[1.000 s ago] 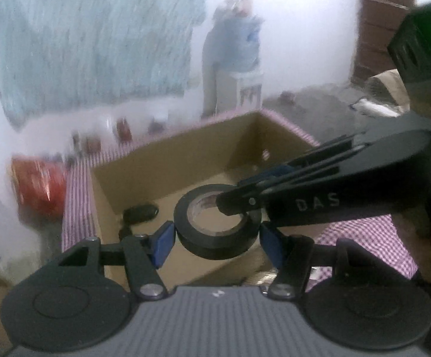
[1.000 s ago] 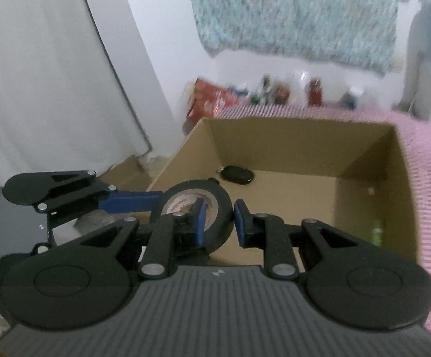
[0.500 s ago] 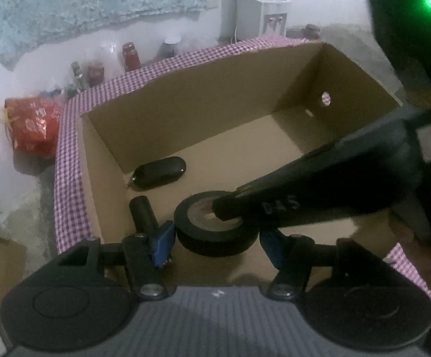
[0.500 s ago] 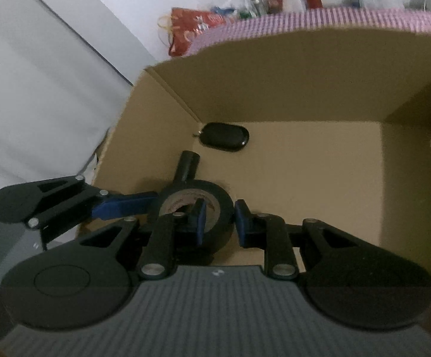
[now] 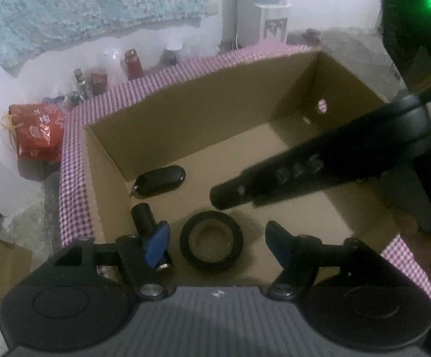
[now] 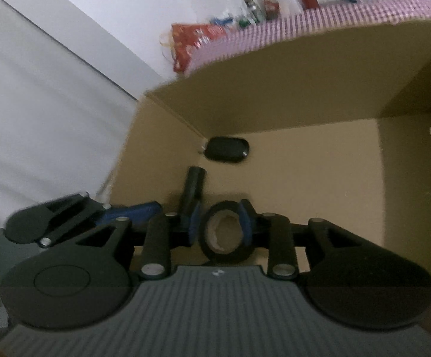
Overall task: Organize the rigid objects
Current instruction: 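Carry the black tape roll with the right gripper into the box and release, then move the right gripper back from the box to the pink lid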
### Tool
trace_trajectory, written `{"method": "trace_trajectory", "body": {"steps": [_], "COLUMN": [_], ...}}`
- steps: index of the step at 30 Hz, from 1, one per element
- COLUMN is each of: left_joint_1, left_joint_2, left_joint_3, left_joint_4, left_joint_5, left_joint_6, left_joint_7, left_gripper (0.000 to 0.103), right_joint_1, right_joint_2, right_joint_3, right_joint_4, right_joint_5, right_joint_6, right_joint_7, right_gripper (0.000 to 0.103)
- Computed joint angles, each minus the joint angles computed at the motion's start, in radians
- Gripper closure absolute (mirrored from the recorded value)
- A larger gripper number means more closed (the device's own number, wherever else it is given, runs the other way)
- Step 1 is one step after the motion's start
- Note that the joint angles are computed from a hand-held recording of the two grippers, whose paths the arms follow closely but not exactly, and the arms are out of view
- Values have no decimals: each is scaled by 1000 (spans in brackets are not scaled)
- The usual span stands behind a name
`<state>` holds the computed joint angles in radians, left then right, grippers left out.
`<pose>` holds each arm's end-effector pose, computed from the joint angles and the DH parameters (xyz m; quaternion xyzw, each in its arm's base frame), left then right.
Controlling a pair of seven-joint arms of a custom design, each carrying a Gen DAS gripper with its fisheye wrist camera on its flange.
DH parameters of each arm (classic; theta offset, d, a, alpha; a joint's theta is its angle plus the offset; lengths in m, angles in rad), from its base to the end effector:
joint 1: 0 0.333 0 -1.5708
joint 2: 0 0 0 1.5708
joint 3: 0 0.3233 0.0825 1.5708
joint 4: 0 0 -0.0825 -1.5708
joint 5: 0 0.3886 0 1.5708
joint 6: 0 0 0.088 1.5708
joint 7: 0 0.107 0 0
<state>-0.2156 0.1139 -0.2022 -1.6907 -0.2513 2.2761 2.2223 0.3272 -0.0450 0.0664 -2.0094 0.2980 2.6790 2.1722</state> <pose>0.5874 -0.2603 0.5820 -0.2969 0.9181 -0.2402 0.1062 0.5523 0.2202 0.5624 -0.5055 0.7832 0.0045 0.3622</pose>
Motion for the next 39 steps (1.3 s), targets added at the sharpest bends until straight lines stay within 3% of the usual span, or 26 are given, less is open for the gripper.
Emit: {"method": "trace_trajectory", "body": {"steps": [4,8,9,14,19,23,25,28,34,36,39], "left_joint_1": [18,34,36,39,37,49,59,63,32,21,4], "left_joint_2": [-86,-198,-229,-362,-491,-558,-566,-568,-569,-563,-542], "left_joint_3": [2,16,23,64,89,73,61,42,1,-5,12], "left_joint_4": [-74,-166,-192,-314,-486,-617,-654,-700,-789,-809,-807], "left_joint_5": [-89,-219,-256,-407,-491,-463,-424,-379,-321,-304,-307], "left_joint_6": [46,78,80,74,104,141,134,132,269,305,289], "left_joint_7": [55,145,172,275,354,348,315,273,275,275,270], "left_gripper": [26,20,18,10,3,3,3,3,3,3,4], "right_joint_1": [12,22,10,-84,-97,-106,-95,-50,45,67,96], "right_joint_2": [-90,-254,-294,-515,-697,-752,-734,-672,-506,-451,-382], "right_joint_3": [-1,11,26,147,232,325,345,328,246,219,177], "right_joint_4": [-83,-217,-243,-375,-509,-585,-616,-634,-573,-549,-517], "right_joint_5": [-32,-146,-194,-422,-520,-564,-572,-580,-625,-647,-679], "right_joint_6": [92,175,177,127,67,36,77,139,206,229,248], "right_joint_7": [37,138,178,393,567,742,813,859,854,851,855], "right_gripper": [69,53,51,22,6,5,5,5,8,13,29]}}
